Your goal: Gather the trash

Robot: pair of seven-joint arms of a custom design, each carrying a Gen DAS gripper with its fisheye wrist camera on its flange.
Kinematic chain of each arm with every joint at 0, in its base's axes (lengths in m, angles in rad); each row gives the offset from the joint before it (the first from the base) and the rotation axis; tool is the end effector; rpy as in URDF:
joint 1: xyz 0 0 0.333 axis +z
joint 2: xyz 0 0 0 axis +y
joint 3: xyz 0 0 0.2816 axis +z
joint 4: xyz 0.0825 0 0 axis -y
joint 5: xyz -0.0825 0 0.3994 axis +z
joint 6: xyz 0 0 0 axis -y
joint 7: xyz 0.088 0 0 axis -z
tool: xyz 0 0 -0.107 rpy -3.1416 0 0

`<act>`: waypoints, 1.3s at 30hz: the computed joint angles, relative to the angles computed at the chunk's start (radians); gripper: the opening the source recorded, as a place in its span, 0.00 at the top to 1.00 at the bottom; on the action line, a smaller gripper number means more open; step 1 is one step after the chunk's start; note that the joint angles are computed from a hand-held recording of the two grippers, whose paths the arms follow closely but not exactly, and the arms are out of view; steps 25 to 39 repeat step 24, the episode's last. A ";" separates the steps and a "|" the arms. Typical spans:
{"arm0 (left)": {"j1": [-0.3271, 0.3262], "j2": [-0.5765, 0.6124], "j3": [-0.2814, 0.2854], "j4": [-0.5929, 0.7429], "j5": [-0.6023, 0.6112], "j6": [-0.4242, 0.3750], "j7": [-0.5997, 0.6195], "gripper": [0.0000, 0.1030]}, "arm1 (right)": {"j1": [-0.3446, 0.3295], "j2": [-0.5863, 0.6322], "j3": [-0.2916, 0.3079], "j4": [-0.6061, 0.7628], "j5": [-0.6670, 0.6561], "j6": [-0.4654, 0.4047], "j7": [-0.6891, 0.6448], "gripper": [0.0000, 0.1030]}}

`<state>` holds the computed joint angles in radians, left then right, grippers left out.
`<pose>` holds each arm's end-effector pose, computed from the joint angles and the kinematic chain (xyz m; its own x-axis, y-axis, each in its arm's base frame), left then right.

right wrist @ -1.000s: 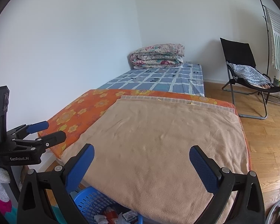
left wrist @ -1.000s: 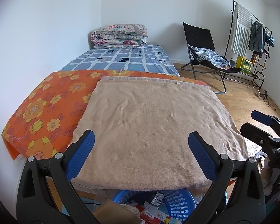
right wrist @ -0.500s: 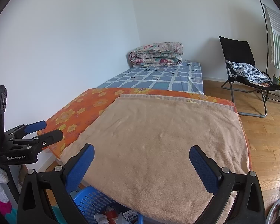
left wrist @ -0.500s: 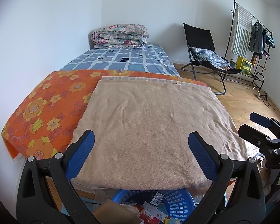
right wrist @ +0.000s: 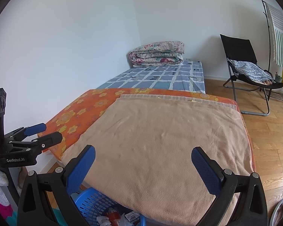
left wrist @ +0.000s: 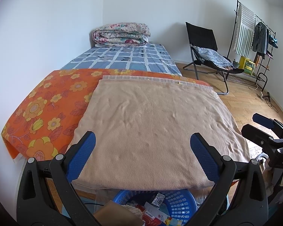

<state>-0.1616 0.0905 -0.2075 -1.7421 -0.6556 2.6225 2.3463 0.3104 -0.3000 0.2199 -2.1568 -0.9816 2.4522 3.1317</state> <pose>0.6140 -0.2171 0.5658 -0.6611 -0.7477 0.0617 -0.4812 0.3594 -0.7996 0.4584 0.2789 0.5496 -0.3053 -0.9357 -0.1769 -0.4616 0.3079 -0.8320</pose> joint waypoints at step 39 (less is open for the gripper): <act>-0.010 -0.025 -0.002 -0.052 -0.006 0.050 0.018 0.01 | 0.002 -0.002 0.002 -0.008 0.001 -0.001 0.003 0.00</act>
